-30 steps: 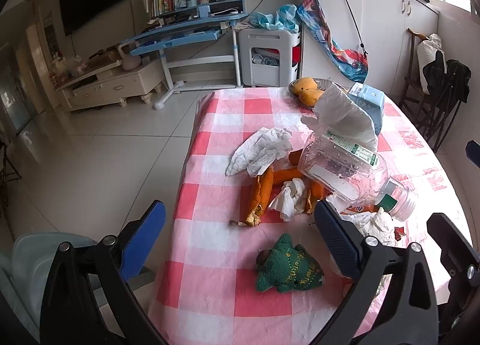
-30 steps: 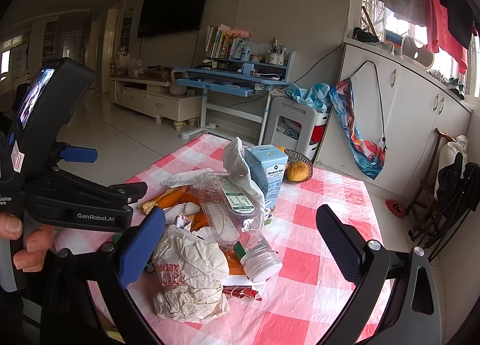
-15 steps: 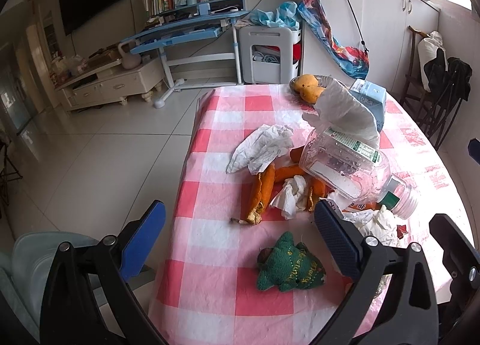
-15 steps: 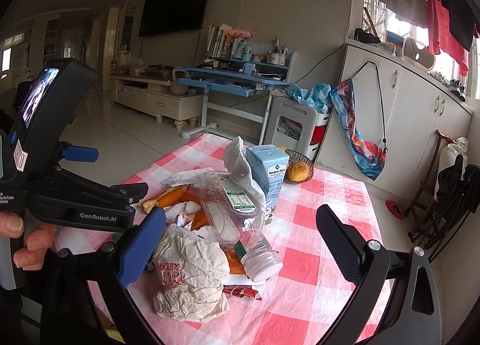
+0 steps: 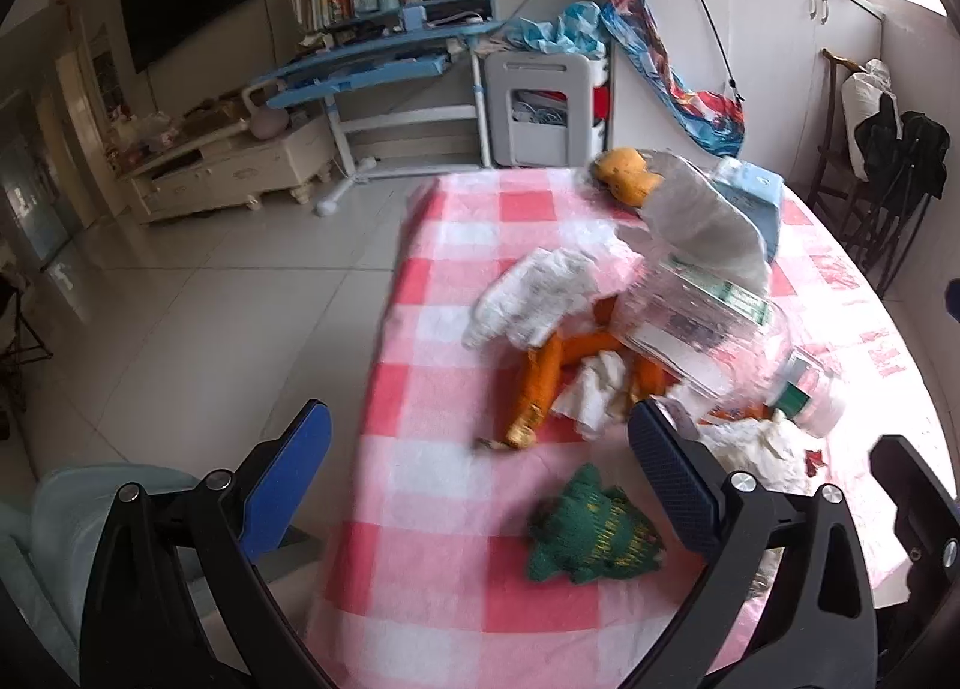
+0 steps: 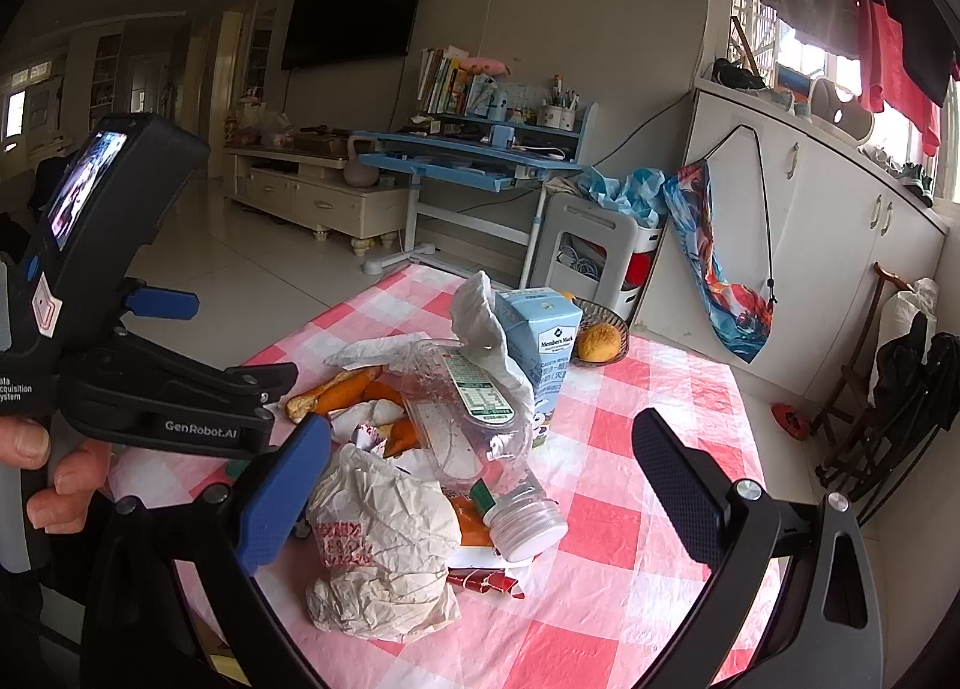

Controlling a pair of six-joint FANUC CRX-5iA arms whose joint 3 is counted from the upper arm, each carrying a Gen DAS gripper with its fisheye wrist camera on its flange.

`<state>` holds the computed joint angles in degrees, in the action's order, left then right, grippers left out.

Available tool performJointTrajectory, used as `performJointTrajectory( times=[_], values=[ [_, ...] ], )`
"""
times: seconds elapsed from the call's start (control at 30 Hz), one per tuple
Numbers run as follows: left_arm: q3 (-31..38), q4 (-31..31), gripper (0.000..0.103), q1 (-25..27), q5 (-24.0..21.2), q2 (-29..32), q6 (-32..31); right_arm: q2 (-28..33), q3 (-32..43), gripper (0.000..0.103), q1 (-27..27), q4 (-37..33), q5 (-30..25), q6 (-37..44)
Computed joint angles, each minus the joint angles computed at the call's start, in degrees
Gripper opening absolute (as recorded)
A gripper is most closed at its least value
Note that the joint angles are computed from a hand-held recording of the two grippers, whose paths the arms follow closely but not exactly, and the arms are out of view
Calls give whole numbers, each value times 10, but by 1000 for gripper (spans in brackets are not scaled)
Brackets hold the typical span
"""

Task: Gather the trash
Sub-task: 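Bring the right tool over the crumpled white paper bag, then grasp the green knitted toy with the left tool while the right tool grasps the paper bag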

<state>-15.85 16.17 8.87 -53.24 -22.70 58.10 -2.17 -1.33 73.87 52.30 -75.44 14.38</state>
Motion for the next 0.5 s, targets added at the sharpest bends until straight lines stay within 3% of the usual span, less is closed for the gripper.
performJointTrajectory(
  times=[0.07, 0.27, 0.4, 0.5],
  values=[
    [9, -9, 96, 11, 8, 4, 16, -1, -1, 97, 0, 0, 0, 0],
    [43, 0, 96, 70, -35, 40, 55, -5, -1, 97, -1, -12, -14, 6],
    [39, 7, 96, 73, -48, 41, 14, -15, -6, 97, -3, -25, -19, 4],
    [57, 8, 96, 55, -105, 61, -21, -21, -11, 97, -2, -29, -24, 1]
  ],
)
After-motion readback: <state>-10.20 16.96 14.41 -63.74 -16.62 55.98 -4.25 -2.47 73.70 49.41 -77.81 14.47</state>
